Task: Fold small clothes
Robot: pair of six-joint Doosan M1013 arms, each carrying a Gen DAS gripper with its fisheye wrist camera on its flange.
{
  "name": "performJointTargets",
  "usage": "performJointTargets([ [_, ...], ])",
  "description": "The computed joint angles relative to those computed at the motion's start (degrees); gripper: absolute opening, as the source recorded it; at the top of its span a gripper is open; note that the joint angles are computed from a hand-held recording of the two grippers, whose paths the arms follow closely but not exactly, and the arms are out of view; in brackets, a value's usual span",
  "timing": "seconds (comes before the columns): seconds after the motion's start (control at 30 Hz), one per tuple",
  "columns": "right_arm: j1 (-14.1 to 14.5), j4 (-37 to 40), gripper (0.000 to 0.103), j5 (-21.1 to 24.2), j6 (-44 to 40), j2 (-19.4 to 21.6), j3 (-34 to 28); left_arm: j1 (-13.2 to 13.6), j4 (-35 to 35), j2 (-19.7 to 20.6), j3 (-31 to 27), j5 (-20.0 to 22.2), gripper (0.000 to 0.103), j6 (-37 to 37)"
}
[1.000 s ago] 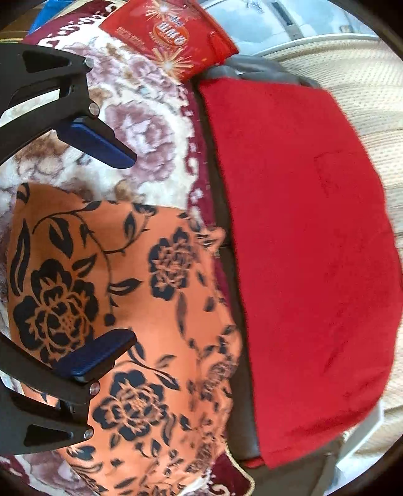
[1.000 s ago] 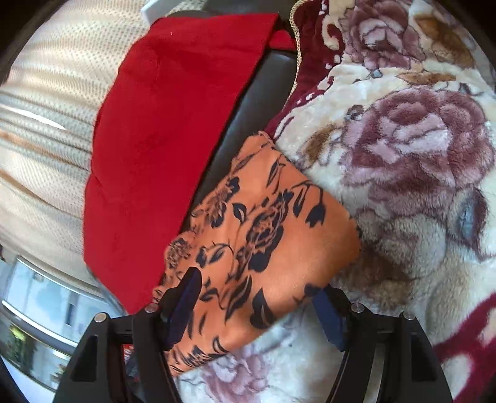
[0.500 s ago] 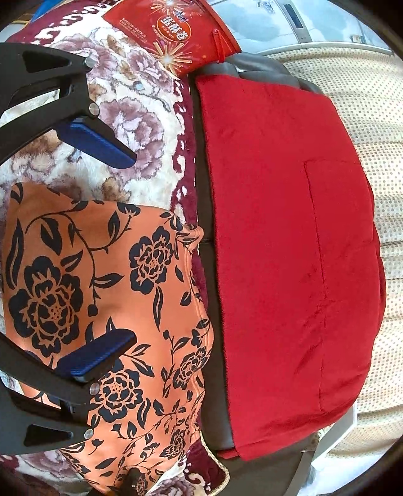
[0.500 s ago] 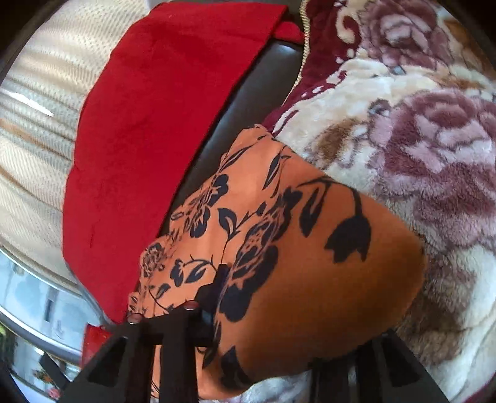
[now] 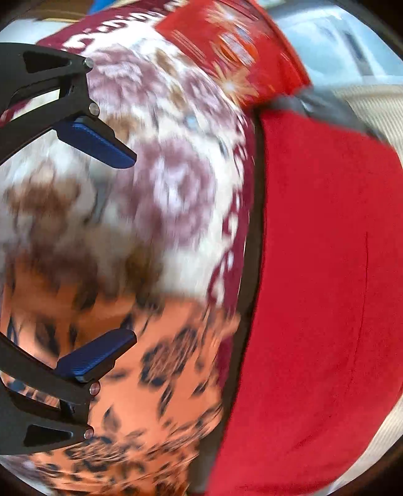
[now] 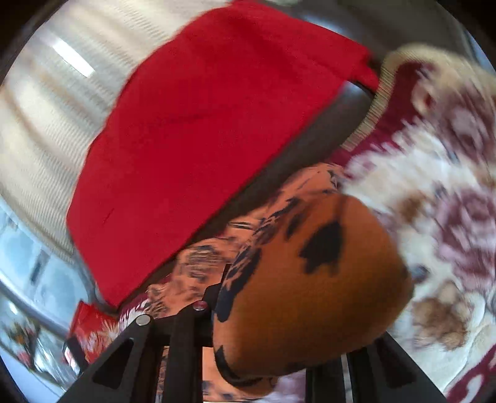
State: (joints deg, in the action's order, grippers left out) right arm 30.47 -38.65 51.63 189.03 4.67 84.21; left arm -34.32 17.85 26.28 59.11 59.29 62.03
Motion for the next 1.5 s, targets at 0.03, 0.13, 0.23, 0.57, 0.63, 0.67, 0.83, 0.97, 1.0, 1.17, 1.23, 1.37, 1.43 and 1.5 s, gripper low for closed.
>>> performJointTargets([
  [0.03, 0.49, 0.07, 0.025, 0.86, -3.03, 1.36, -2.66, 0.67, 0.04, -0.02, -0.21, 0.42, 0.103, -1.24],
  [0.13, 2.06, 0.25, 0.025, 2.82, -11.09, 5.76, -10.40, 2.51, 0.25, -0.44, -0.18, 0.89, 0.103, -5.00],
  [0.23, 3.52, 1.58, 0.025, 2.50, -16.60, 10.02, -16.58, 4.00, 0.86, -1.09, 0.39, 0.76, 0.103, -8.21],
  [0.57, 4.46, 22.74, 0.038, 5.43, -37.51, 22.80, -27.22, 6.51, -0.15, -2.03, 1.75, -0.05, 0.103, -9.93],
  [0.63, 4.21, 25.53, 0.072, -2.77, -41.69, 20.40, -23.55, 6.35, -0.40, -2.16, 1.88, -1.14, 0.103, -8.76],
  [0.67, 3.51, 31.43, 0.086, -8.13, -45.72, 18.90, -21.21, 6.25, -0.75, -2.25, 1.96, -1.71, 0.103, -8.10],
  [0.83, 2.42, 35.94, 0.086, -13.48, -50.61, 13.67, -15.22, 6.18, -7.23, -3.85, 3.91, -8.25, 0.103, -3.82],
  [0.97, 3.19, 20.28, 0.075, -11.84, -36.93, 9.70, -11.06, 5.55, -17.38, -4.64, 5.17, -12.07, 0.103, 7.77],
  [1.0, 3.12, 17.86, 0.066, -10.41, -35.04, 8.90, -10.29, 5.20, -18.93, -4.65, 5.26, -12.16, 0.103, 10.20],
  [1.17, 1.70, 19.54, 0.056, -3.41, -34.73, 8.24, -8.99, 0.69, -5.85, -0.64, 1.31, -0.93, 0.103, 11.23],
  [1.23, 1.04, 23.36, 0.055, 1.32, -38.04, 9.74, -9.85, -0.07, -3.37, 2.57, -1.54, 7.04, 0.103, 11.74],
  [1.37, 0.60, 23.69, 0.056, -2.29, -37.22, 8.47, -7.56, 1.10, -7.21, 2.18, -1.51, 4.78, 0.103, 10.58],
  [1.43, -0.21, 26.17, 0.058, -1.43, -39.76, 8.54, -8.44, 0.30, -3.94, 1.74, -0.96, 3.13, 0.103, 10.39],
  [1.5, -1.01, 26.59, 0.062, -1.69, -40.13, 8.70, -9.48, -0.42, -1.93, 1.72, -0.94, 2.28, 0.103, 10.58],
])
